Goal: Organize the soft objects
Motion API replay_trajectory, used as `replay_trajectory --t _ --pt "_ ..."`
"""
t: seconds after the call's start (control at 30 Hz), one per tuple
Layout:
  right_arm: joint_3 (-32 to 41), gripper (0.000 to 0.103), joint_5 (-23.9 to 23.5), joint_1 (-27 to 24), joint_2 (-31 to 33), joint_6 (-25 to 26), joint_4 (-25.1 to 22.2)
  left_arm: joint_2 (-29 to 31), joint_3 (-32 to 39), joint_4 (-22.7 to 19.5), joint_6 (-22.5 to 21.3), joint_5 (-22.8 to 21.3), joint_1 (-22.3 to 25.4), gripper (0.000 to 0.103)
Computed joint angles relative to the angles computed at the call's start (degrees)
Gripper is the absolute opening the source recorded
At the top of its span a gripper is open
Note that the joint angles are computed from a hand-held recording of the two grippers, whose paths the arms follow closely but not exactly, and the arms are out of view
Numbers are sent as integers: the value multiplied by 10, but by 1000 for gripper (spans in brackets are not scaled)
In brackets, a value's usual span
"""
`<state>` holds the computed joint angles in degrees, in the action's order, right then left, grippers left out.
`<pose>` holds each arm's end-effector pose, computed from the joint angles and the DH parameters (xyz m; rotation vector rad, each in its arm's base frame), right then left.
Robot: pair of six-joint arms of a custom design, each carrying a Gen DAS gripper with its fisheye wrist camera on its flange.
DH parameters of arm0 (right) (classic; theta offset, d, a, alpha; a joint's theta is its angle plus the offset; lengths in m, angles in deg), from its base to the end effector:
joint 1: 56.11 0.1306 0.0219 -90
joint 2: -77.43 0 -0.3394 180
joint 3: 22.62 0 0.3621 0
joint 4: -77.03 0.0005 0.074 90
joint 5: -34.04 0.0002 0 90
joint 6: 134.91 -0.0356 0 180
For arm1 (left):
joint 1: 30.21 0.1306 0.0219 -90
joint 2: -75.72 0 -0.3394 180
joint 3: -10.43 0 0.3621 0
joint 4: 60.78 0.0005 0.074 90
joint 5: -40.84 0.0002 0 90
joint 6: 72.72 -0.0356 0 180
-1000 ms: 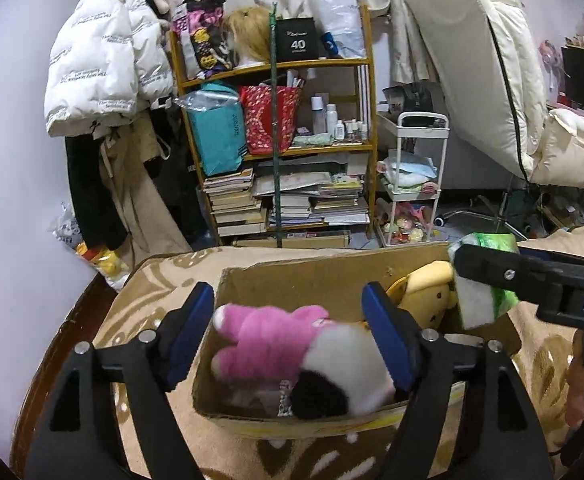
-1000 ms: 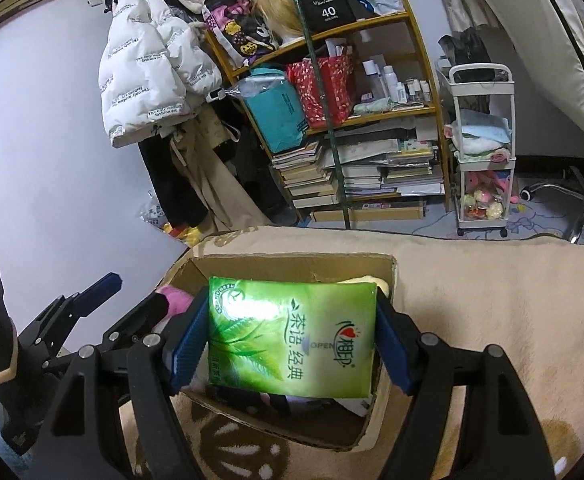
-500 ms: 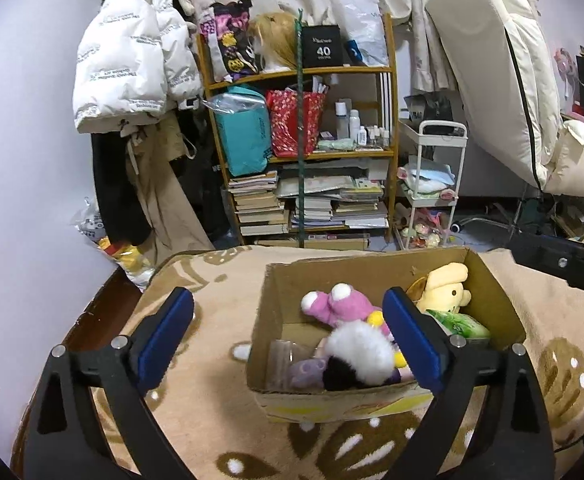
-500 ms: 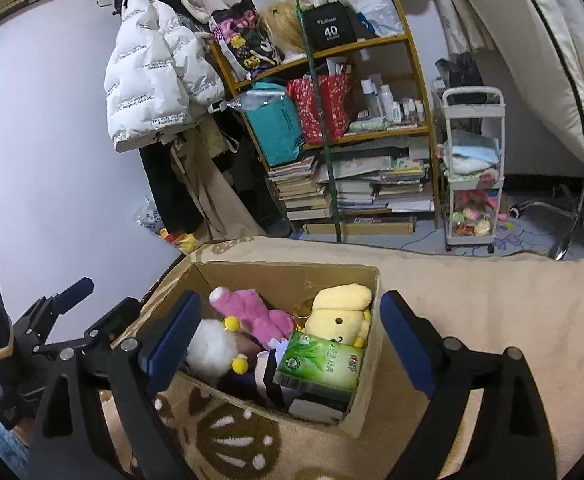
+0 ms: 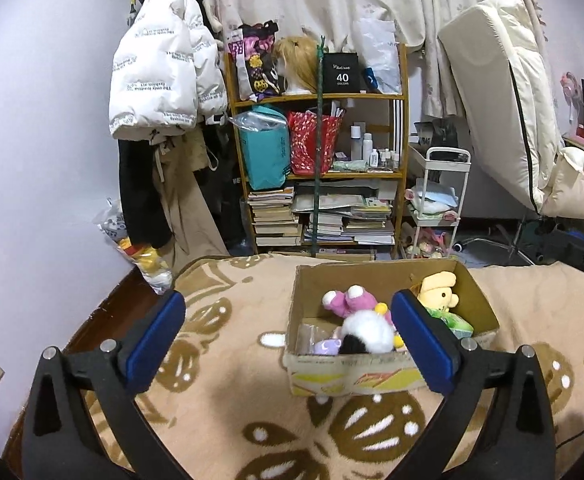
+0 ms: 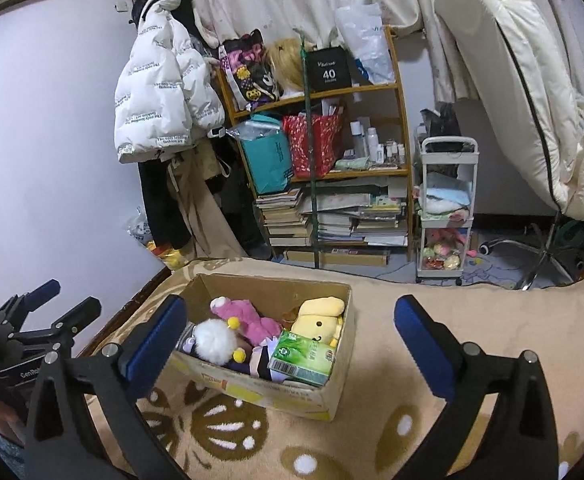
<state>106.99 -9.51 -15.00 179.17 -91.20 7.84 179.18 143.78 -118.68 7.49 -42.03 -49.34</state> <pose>0.3827 0.2990 0.5670 0.4796 1.9860 0.0046 0.4814 -0.1722 0.5896 0.5896 1.9774 -0.2289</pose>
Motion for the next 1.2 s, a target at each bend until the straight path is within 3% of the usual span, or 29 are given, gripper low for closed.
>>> replay_trajectory --t 0.43,0.73,1.0,1.2 --pt "24 103 84 62 -11 -56 -67 -115 -98 37 -11 16 18 102" --pt "17 103 87 89 -13 -104 -96 -150 -139 43 6 31 39 102" --pt "10 103 126 108 -5 -81 -91 -174 -204 101 13 28 48 102" --pt "19 103 133 111 6 -90 -110 -168 -212 93 9 47 50 102"
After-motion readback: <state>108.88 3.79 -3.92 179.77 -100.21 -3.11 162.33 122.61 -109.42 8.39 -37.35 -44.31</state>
